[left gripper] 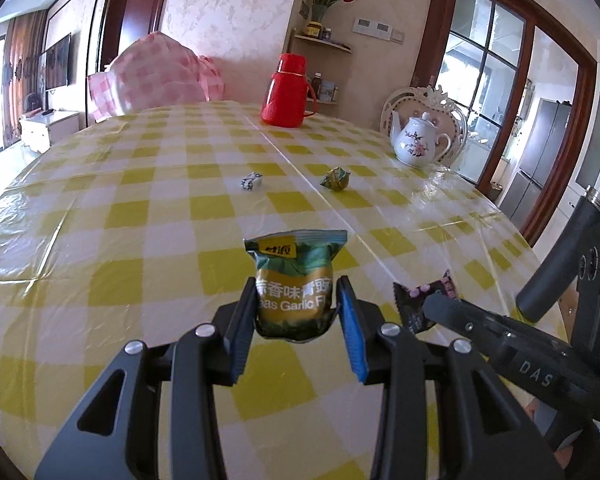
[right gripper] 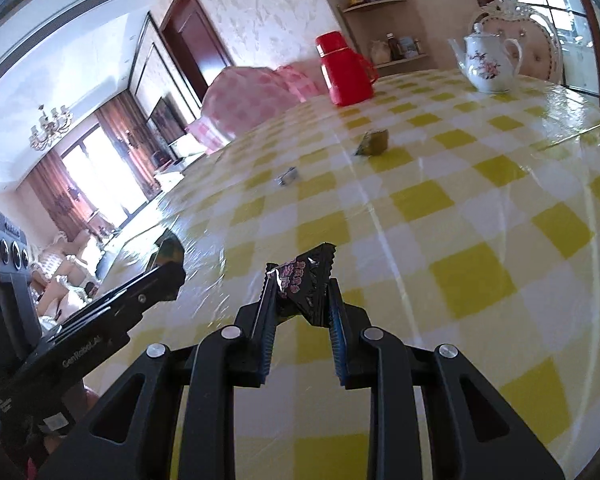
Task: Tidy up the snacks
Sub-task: 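Carry the dark wrapper and green garlic bag with both grippers over the box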
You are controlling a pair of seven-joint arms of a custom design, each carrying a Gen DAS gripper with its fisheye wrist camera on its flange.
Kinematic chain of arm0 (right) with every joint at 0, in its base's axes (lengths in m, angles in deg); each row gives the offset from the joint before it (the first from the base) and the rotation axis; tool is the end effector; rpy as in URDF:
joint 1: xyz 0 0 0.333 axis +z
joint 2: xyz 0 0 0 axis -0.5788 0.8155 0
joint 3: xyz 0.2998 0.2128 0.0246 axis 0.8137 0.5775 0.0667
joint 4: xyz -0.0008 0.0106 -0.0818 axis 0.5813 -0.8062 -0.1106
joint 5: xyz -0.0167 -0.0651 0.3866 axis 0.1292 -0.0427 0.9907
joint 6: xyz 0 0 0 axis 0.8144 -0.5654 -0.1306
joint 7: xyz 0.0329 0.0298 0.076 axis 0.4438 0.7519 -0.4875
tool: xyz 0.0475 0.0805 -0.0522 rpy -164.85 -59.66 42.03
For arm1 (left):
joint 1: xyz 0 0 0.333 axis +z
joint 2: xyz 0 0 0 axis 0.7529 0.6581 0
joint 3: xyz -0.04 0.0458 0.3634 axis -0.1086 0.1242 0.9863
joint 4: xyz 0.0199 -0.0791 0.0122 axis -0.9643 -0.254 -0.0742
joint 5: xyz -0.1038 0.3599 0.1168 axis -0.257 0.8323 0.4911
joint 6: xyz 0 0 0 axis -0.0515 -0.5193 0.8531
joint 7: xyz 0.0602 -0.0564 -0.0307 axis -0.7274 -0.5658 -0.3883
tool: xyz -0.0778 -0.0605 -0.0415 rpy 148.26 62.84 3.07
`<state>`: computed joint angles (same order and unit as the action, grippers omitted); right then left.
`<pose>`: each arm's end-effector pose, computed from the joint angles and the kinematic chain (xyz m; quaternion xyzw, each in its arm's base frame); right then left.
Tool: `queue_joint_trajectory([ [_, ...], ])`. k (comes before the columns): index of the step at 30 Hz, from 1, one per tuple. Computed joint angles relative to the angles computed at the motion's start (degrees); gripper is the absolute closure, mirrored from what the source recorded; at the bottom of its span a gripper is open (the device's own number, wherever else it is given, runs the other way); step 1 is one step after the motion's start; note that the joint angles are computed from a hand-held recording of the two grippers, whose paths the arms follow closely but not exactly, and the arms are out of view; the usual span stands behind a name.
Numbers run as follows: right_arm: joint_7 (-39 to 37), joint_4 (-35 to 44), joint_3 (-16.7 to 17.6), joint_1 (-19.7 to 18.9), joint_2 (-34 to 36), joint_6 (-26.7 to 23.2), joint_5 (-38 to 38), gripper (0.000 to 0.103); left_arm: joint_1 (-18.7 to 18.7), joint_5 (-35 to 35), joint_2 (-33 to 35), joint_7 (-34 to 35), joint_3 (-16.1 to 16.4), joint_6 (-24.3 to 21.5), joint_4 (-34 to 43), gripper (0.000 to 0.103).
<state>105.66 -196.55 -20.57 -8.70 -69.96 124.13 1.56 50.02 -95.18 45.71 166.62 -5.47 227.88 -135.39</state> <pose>0.6463 0.1234 0.4882 -0.4891 0.7349 -0.2078 0.4214 0.7365 -0.2787 0.5011 -0.4405 0.7709 -0.4394 0.1359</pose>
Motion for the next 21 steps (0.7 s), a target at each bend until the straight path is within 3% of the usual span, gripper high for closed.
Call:
queue_joint_trajectory([
  [4, -0.29, -0.04, 0.28, 1.12, -0.17, -0.27, -0.52, 0.078, 2.69, -0.81, -2.35, 1.61, -1.53, 1.22, -4.1, 0.063],
  [12, -2.5, 0.96, 5.59, -0.01, -0.26, -0.92, -2.14, 0.078, 9.52, -3.51, -7.45, 5.82, -4.99, 3.26, -12.56, 0.063],
  [21, -3.7, 4.72, 8.07, 1.14, 1.7, -3.97, -5.62, 0.078, 15.77, -9.39, -12.81, 11.58, -6.38, 4.0, -18.93, 0.062],
])
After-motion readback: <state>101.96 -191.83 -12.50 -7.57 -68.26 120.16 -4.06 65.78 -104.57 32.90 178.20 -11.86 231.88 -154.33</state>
